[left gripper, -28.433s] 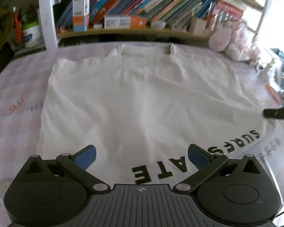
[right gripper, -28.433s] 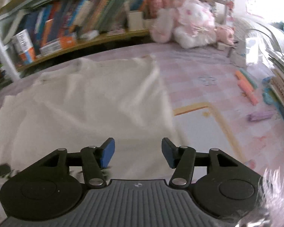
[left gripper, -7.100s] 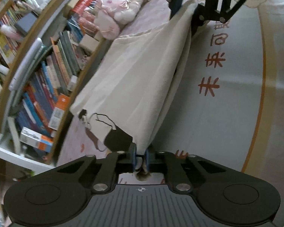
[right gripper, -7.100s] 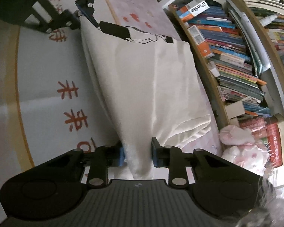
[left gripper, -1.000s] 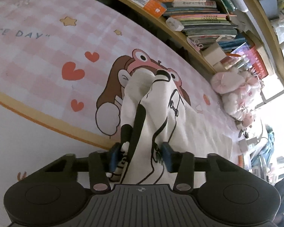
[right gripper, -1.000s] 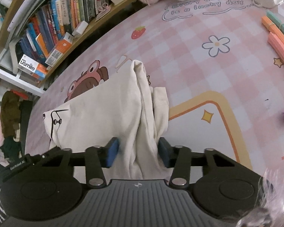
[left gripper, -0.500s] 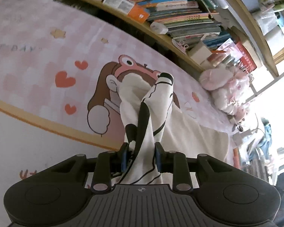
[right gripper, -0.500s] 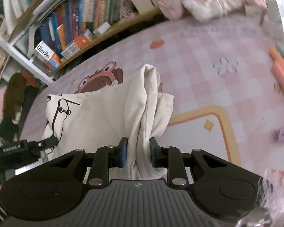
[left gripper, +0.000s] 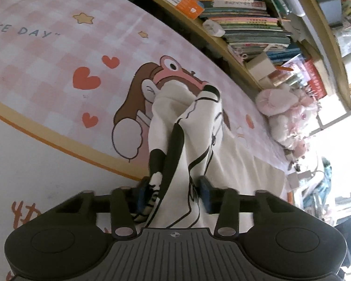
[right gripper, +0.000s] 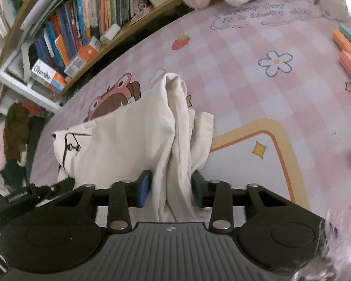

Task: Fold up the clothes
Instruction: 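Grip the folded cream shirt with both tools and lift it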

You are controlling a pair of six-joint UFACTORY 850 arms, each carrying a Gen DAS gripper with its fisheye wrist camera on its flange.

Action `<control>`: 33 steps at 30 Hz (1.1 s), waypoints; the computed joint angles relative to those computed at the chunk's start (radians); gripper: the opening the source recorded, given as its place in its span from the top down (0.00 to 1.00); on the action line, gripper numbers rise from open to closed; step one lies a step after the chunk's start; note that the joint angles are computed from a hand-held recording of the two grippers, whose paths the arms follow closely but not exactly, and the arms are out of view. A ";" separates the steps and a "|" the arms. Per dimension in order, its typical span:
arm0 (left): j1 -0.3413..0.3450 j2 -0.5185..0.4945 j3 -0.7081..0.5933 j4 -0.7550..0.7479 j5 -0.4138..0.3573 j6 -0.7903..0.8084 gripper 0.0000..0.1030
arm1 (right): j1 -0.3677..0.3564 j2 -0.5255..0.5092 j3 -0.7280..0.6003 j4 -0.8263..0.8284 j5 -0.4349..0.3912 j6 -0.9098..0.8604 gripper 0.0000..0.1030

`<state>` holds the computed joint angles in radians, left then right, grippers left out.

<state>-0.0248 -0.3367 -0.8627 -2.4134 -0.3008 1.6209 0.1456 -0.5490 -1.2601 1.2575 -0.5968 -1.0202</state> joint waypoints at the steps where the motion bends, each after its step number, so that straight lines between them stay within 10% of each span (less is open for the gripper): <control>1: -0.009 0.007 0.001 -0.025 0.016 0.027 0.73 | 0.012 0.018 0.014 0.000 0.030 -0.048 0.74; 6: -0.037 0.054 0.019 -0.047 0.085 0.080 0.77 | 0.034 0.083 0.066 0.025 0.071 -0.247 0.79; 16: -0.041 0.151 0.133 0.231 0.039 -0.199 0.72 | -0.031 0.114 0.103 -0.132 -0.079 -0.052 0.80; 20: -0.043 0.145 0.135 0.231 0.056 -0.246 0.58 | -0.038 0.106 0.104 -0.162 -0.076 0.040 0.61; 27: -0.046 0.122 0.117 0.187 0.047 -0.184 0.57 | -0.049 0.083 0.092 -0.146 -0.106 0.081 0.58; 33: -0.094 0.130 0.097 0.019 0.139 0.016 0.74 | 0.040 0.164 0.156 -0.148 0.082 -0.183 0.77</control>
